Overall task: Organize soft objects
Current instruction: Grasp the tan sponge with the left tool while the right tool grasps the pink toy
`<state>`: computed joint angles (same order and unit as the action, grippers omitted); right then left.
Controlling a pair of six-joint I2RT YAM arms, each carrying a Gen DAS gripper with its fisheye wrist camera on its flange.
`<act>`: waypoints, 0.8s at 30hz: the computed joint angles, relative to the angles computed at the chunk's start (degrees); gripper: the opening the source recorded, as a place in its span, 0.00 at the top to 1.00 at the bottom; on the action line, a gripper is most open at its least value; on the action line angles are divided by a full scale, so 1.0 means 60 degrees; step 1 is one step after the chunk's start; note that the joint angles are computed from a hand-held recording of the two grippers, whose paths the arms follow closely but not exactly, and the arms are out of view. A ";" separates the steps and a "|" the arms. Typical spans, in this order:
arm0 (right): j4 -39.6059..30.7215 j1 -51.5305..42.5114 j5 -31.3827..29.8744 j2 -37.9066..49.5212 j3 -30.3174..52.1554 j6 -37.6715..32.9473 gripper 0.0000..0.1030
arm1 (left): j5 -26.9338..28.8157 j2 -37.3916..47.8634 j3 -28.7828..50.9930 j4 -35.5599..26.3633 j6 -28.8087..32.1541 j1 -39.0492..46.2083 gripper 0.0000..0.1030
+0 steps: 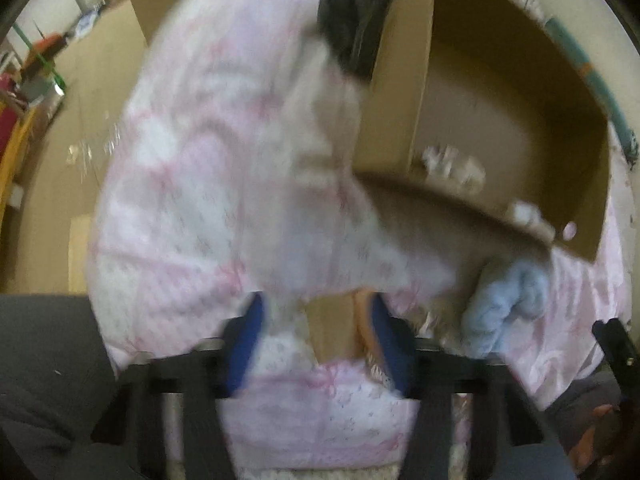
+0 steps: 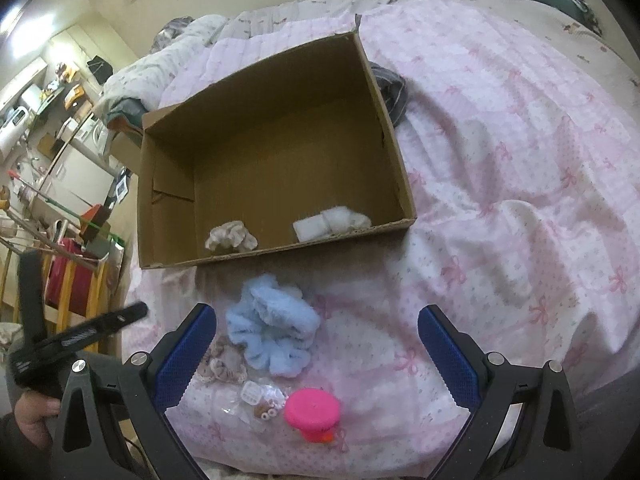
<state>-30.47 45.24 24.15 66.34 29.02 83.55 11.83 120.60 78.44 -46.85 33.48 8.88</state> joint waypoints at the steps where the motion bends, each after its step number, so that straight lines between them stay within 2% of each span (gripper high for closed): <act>1: 0.0093 -0.0027 -0.0059 0.0070 -0.0012 -0.0008 0.00 | -0.0102 0.0196 0.0107 -0.0206 0.0006 -0.0065 0.66; 8: 0.0249 -0.0073 -0.0238 0.0224 -0.0052 -0.0018 0.00 | -0.0605 0.0741 0.0047 -0.0160 -0.0044 -0.0411 0.69; 14: 0.0326 -0.0191 -0.0365 0.0200 -0.0104 -0.0051 0.00 | -0.0445 0.1185 0.0449 -0.0486 -0.0322 -0.0353 0.85; 16: 0.0337 -0.0206 -0.0376 0.0191 -0.0116 -0.0080 0.00 | -0.0392 0.0963 0.0329 -0.0429 -0.0141 -0.0307 0.91; 21: 0.0432 -0.0280 -0.0594 -0.0062 -0.0281 -0.0011 0.00 | -0.0047 0.0324 0.0182 -0.0636 0.0367 0.0000 0.91; 24: 0.1069 -0.0619 -0.1609 -0.0160 -0.0661 0.0013 0.00 | 0.0352 -0.0282 0.0026 -0.0826 0.0827 0.0305 0.91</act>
